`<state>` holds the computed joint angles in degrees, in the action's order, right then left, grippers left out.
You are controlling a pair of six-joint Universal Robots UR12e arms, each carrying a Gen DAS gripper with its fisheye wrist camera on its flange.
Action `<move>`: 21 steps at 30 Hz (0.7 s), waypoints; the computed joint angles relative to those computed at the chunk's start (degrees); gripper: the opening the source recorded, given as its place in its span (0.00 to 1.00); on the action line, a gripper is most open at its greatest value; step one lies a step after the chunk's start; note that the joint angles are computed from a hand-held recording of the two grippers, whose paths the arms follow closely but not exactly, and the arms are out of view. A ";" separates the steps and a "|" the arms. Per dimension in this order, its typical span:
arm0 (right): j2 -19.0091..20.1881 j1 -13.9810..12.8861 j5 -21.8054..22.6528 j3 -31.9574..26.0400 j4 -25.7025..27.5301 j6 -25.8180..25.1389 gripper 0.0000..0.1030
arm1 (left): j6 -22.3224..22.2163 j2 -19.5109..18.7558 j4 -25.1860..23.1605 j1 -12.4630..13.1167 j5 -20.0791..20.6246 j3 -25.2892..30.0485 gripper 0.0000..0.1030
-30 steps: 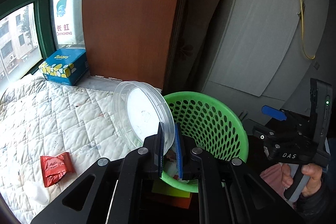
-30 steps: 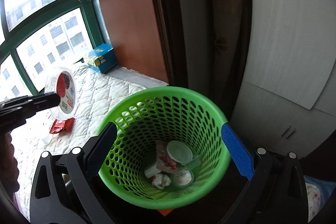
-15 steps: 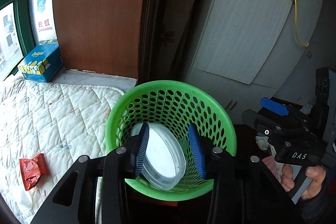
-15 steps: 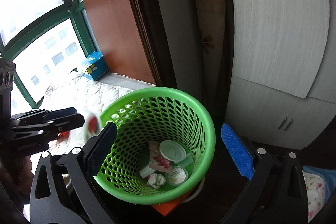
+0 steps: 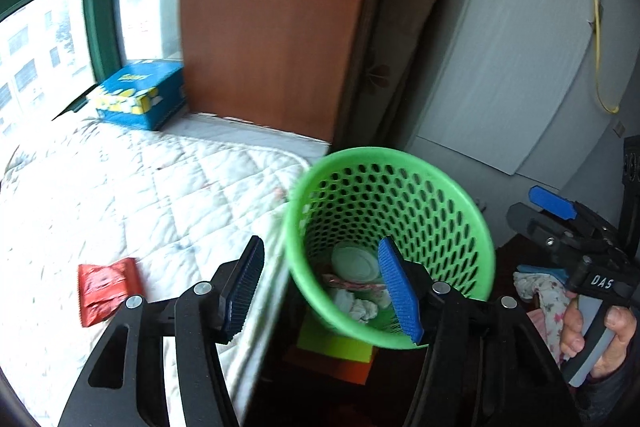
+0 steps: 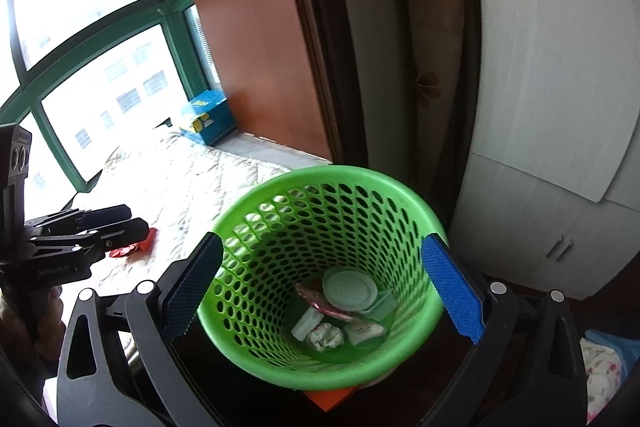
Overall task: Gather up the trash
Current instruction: 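Open the right gripper over the basket while the left lowers and releases the clear lid, then move both grippers back over the mattress toward the red snack bag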
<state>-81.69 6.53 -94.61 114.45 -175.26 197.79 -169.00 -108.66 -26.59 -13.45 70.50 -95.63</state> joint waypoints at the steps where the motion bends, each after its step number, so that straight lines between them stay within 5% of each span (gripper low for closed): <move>1: 0.19 0.21 0.23 -0.31 0.09 -0.15 0.95 | -0.39 0.24 0.44 0.51 0.34 -0.41 0.59; 21: 7.35 6.03 6.14 -10.23 4.66 -5.34 0.95 | -8.16 2.65 5.67 11.92 14.70 -5.31 0.68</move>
<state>-74.34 12.56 -88.47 104.23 -170.59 192.45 -177.16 -106.01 -20.92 -1.53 85.20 -100.93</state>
